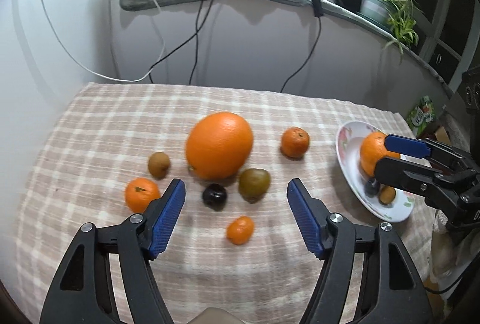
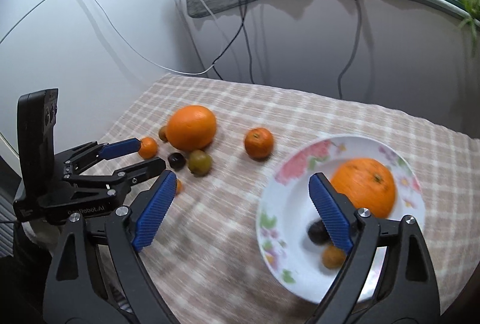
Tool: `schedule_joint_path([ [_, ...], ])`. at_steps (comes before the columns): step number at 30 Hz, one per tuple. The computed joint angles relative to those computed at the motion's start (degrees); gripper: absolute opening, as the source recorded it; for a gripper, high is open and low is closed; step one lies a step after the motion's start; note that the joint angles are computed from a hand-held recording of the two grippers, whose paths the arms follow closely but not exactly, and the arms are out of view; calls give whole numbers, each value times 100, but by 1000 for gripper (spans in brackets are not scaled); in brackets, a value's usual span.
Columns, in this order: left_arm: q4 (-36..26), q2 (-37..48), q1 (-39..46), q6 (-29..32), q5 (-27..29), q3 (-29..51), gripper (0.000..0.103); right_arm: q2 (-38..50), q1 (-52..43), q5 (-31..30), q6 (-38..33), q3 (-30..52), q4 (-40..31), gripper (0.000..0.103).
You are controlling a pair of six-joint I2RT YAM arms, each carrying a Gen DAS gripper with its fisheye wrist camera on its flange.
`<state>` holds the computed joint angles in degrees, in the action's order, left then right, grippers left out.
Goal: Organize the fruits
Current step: 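Open both grippers and withdraw them from the plate, then grasp the large oval orange with the right gripper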
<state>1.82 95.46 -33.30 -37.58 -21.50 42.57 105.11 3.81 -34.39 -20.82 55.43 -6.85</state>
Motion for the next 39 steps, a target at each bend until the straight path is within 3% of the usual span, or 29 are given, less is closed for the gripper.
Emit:
schedule_joint_path([
  [19,783,259,756,269,679,-191,71,1742,980,-506,882,2496,-1479,92],
  [29,1019,510,958,177,960,-62,69,2388,1322,-483,1193,3384,-1926,92],
  [39,1263,697,1142,98,1393,-20,68,2861,1424,-432,1368,3889,-2153,84],
])
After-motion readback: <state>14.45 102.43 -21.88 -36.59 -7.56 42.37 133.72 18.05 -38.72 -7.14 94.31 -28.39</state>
